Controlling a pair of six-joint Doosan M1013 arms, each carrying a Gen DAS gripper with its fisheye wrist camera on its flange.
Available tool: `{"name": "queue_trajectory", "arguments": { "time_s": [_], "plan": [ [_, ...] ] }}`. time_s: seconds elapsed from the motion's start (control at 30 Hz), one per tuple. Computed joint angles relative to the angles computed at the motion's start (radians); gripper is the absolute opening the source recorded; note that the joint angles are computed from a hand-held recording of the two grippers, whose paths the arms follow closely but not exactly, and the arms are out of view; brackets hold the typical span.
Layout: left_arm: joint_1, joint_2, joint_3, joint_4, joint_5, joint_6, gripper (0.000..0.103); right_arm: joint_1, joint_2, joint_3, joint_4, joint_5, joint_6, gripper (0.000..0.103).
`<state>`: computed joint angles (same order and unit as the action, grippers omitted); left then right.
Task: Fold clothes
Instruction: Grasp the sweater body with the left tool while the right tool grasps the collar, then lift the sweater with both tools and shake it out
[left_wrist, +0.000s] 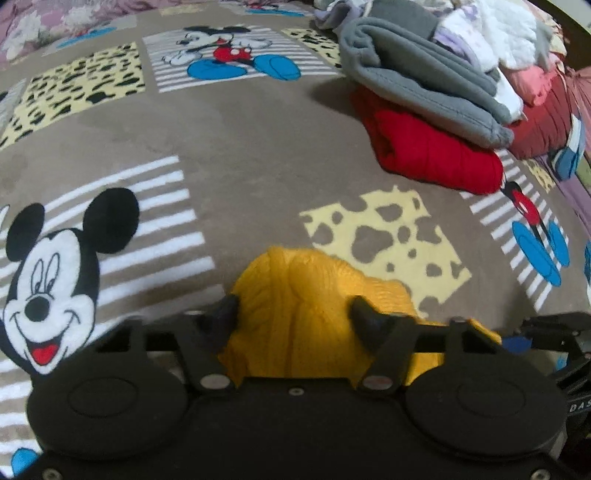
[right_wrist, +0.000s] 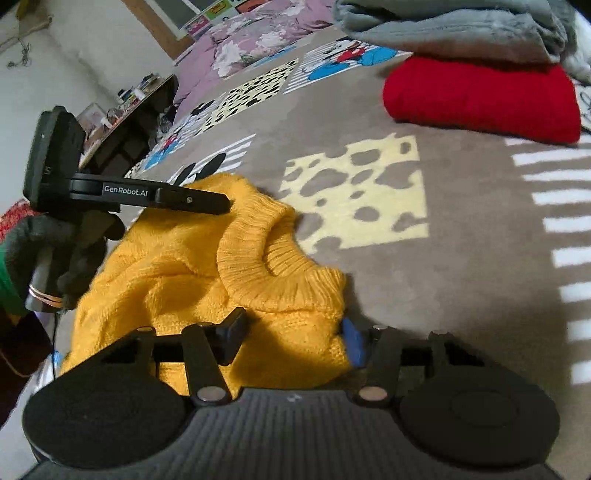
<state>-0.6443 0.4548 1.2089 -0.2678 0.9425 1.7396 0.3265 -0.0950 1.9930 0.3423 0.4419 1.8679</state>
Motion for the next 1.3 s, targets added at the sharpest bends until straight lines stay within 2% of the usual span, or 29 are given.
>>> {"name": "queue_trajectory", "arguments": {
  "time_s": [0.07,0.23,0.33,0.57,0.8,1.0,1.17,1.3],
  "plan": [
    [-0.011,-0.026,0.029,0.031,-0.034,0.002,0.034,0.011,-0.005,-0.001,-0.047,-0.002,0.031,0.047],
    [-0.042,-0.094,0.092,0.109,-0.111,-0.014,0.025,0.042,-0.025,-0.007,-0.178,0.002,0.142,0.033],
    [-0.066,-0.135,0.121,0.193,-0.153,-0.049,0.024,0.065,-0.041,-0.015,-0.249,0.01,0.192,0.027],
    [-0.109,-0.23,0.186,0.352,-0.218,-0.148,0.022,0.125,-0.07,-0.045,-0.445,0.031,0.339,0.024],
    [-0.12,-0.308,0.232,0.437,-0.234,-0.229,0.022,0.179,-0.096,-0.082,-0.588,0.048,0.455,0.023],
    [-0.124,-0.349,0.249,0.494,-0.238,-0.297,0.022,0.221,-0.101,-0.132,-0.71,0.088,0.509,0.023],
    [-0.123,-0.365,0.248,0.521,-0.249,-0.34,0.022,0.23,-0.096,-0.17,-0.757,0.103,0.516,0.023],
    [-0.115,-0.363,0.237,0.53,-0.255,-0.367,0.021,0.209,-0.087,-0.2,-0.758,0.089,0.508,0.022]
  ]
}}
